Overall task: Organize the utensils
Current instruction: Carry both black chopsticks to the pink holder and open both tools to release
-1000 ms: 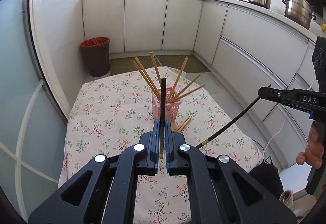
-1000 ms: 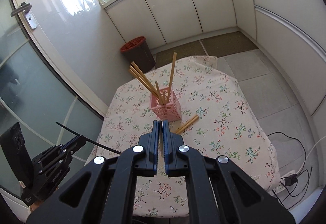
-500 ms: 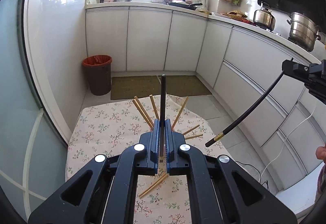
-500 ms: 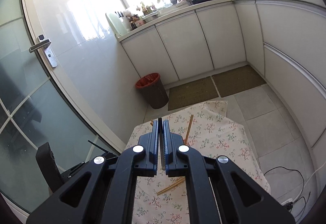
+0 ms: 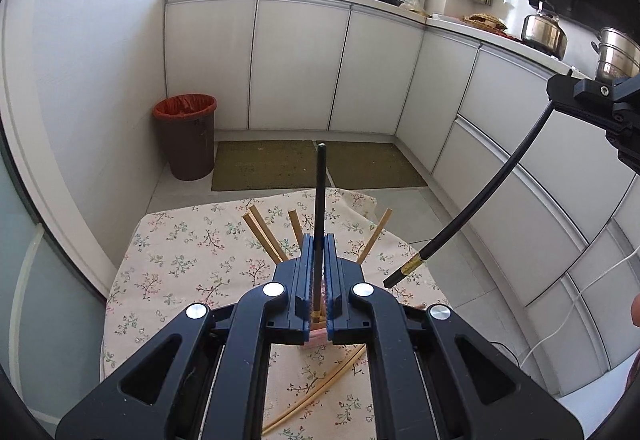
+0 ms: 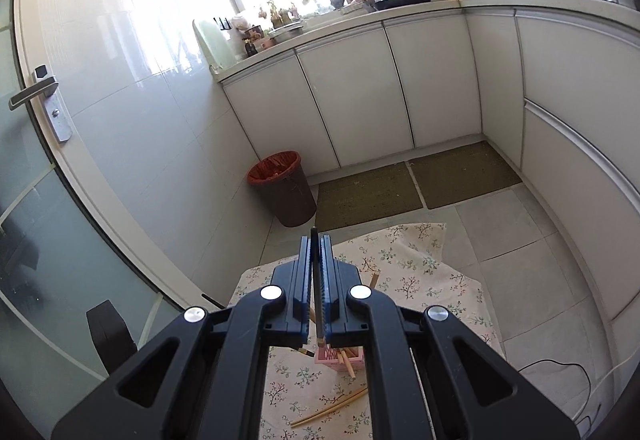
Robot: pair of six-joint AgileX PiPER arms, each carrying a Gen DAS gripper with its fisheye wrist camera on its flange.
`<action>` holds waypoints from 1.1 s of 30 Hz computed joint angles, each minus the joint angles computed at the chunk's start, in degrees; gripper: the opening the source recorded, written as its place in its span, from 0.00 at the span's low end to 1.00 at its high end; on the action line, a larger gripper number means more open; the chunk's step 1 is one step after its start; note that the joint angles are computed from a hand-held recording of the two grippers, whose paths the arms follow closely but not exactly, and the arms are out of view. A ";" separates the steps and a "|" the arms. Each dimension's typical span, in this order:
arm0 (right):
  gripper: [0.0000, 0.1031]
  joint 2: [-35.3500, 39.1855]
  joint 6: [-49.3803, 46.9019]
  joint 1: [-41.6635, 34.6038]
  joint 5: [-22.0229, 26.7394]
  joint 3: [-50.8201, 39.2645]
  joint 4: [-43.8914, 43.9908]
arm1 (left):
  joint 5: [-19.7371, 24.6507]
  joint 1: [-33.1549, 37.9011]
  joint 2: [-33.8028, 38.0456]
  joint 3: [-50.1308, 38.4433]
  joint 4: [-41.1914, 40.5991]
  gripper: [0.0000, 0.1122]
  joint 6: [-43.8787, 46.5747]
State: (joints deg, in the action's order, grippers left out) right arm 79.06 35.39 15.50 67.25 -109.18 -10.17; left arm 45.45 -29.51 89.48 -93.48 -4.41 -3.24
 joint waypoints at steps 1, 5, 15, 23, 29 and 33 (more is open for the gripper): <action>0.04 0.36 -0.17 -0.61 -0.86 0.87 0.44 | -0.43 -0.11 0.88 0.08 0.25 0.04 -0.15; 0.04 1.72 -0.69 -2.12 -3.16 3.24 1.80 | -0.87 0.91 3.93 0.72 -4.93 0.06 4.00; 0.04 4.51 0.05 -1.49 -3.89 2.79 -0.10 | -4.22 5.06 -0.90 5.14 -11.95 0.08 7.48; 0.04 7.56 3.43 2.43 -5.67 3.60 -4.84 | -5.09 6.16 -2.47 6.98 -11.40 0.09 7.64; 0.07 7.84 4.57 3.28 -11.06 10.44 -4.24 | -5.04 7.59 -3.62 8.63 -12.56 0.09 8.31; 0.08 6.26 5.39 4.15 -10.14 11.55 -4.50 | -4.80 7.95 -5.21 8.60 -12.37 0.10 7.92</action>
State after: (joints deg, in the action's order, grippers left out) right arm 85.33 40.77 19.65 57.11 -97.62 -14.67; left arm 40.65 -21.57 84.27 -84.88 -16.78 4.68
